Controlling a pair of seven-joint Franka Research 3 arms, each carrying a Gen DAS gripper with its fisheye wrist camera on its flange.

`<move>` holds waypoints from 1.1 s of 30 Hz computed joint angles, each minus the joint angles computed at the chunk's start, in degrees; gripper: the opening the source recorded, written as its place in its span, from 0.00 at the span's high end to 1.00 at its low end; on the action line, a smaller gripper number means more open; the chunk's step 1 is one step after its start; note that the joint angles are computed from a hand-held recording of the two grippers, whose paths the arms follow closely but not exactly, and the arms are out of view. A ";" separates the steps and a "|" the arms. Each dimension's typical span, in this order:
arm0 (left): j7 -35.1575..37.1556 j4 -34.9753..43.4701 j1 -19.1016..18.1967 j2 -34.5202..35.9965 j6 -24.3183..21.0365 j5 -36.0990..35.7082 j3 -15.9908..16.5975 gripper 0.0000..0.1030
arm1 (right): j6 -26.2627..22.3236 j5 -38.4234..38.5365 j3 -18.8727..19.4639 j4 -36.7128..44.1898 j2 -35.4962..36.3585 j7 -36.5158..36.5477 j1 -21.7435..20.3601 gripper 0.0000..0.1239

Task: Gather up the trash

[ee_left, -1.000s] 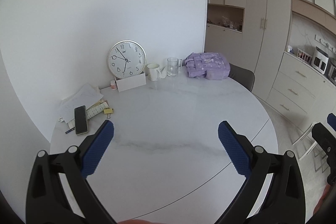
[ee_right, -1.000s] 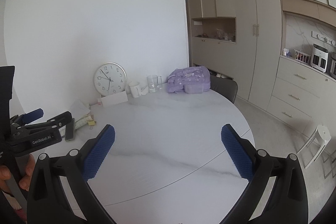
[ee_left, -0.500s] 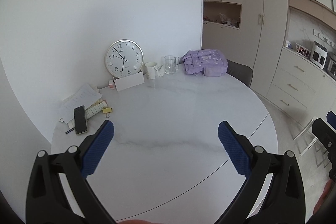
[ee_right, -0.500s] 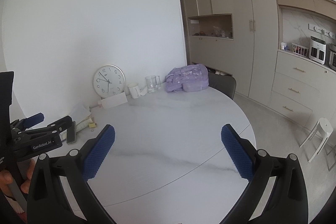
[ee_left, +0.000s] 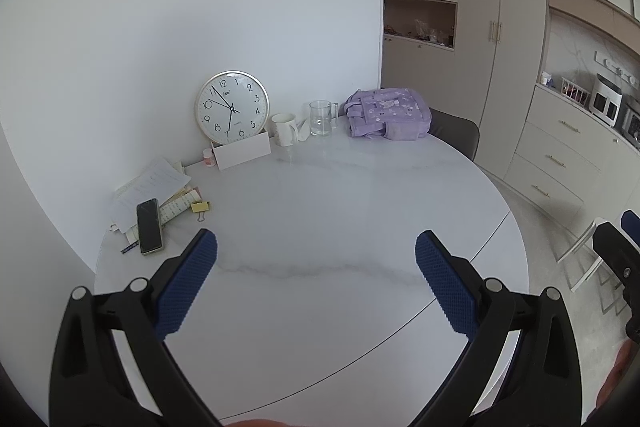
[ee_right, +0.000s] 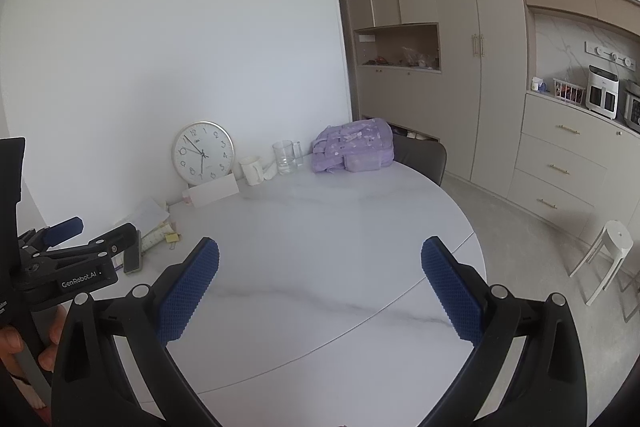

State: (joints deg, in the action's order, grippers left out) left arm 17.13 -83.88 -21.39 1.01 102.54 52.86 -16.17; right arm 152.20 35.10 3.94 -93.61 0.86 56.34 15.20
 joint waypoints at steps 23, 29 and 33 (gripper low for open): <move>0.15 -0.05 0.02 -0.04 0.27 -0.67 -0.02 0.08 | 0.16 0.68 -0.19 -0.99 -0.43 -0.99 -0.18 0.19; 0.17 0.01 -0.05 0.01 0.19 -0.79 -0.02 0.08 | 0.25 0.90 -0.20 -1.23 -0.48 -1.43 -0.16 0.19; 0.21 -0.01 -0.02 -0.01 0.34 -0.86 0.03 0.08 | 0.22 0.92 -0.21 -1.24 -0.50 -1.40 -0.11 0.19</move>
State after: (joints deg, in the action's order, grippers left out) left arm 17.34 -83.89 -21.41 1.00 102.88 52.01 -16.14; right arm 152.42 36.03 3.72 -94.85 0.37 54.94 15.08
